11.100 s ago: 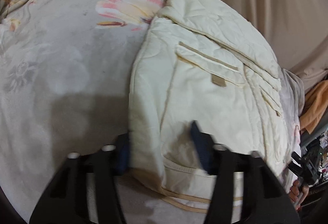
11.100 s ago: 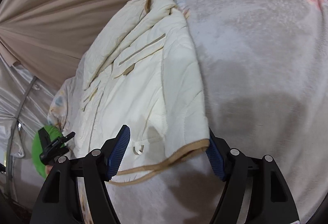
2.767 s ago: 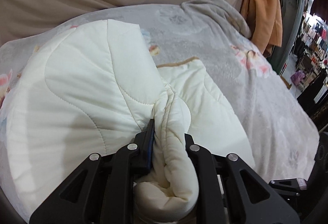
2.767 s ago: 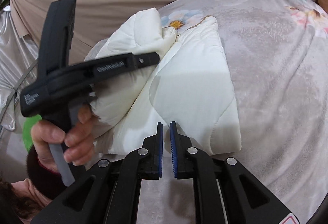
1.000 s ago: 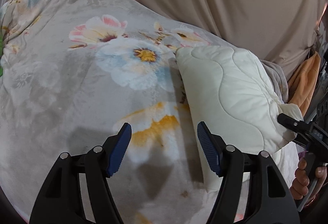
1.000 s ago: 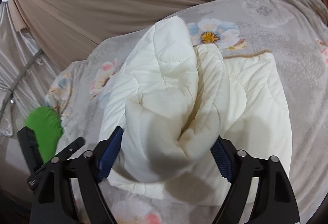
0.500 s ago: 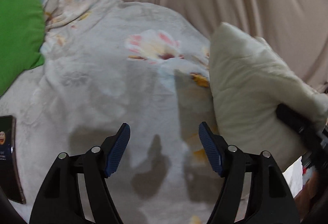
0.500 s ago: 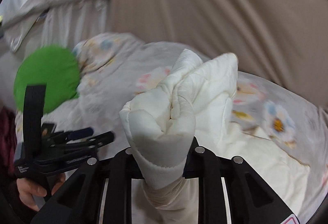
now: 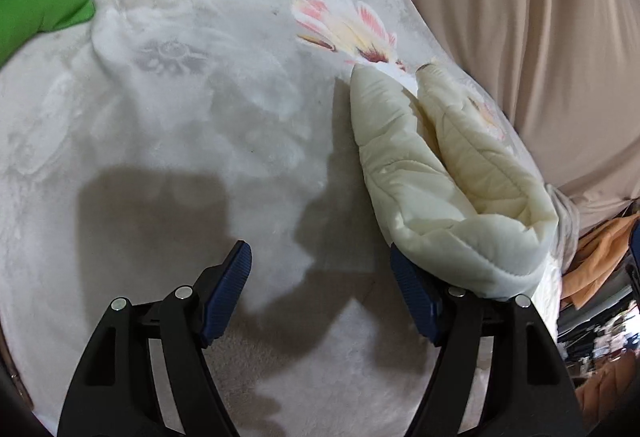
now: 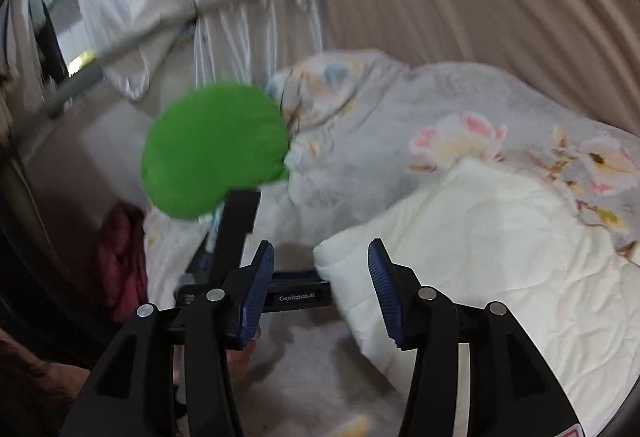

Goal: Fold large clothes

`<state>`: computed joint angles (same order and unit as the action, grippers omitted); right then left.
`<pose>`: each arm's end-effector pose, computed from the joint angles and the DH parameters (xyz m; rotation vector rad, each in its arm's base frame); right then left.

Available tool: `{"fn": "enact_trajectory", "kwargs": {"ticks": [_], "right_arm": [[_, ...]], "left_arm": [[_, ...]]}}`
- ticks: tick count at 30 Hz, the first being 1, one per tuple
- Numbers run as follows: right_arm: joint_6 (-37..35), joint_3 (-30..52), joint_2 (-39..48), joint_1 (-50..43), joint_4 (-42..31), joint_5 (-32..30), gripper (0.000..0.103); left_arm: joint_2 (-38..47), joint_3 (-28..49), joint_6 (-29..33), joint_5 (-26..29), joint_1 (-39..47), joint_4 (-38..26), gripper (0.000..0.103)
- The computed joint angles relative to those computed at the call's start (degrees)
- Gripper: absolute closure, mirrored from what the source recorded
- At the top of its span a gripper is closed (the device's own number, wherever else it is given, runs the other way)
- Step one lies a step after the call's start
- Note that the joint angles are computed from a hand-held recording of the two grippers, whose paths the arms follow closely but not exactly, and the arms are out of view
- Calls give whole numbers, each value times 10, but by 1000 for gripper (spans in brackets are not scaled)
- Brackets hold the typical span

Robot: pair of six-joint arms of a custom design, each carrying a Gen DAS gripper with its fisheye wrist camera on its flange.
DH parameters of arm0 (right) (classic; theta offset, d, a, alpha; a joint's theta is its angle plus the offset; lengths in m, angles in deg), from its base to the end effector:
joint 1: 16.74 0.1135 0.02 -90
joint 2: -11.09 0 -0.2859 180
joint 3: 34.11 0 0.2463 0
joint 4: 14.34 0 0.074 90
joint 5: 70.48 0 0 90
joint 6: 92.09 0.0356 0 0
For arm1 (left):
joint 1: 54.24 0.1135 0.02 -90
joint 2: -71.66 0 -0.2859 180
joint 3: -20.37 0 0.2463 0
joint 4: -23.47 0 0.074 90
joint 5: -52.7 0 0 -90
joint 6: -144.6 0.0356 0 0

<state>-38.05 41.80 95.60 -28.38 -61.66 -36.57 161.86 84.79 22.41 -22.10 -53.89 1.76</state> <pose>0.2888 -0.0293 0.2835 -0.7838 1.9967 0.7700 0.3161 -0.0074 0.2124 -0.5616 2.3757 -0.5729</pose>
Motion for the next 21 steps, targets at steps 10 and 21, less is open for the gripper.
{"fn": "enact_trajectory", "kwargs": {"ticks": [10,21], "right_arm": [[108,8,207,-31,158,154,101],[146,64,220,-132,201,163,101]], "left_arm": [[-115,-18,-37,-159,-26,0,33],[160,276,71,-214,-179,-112,23]]}}
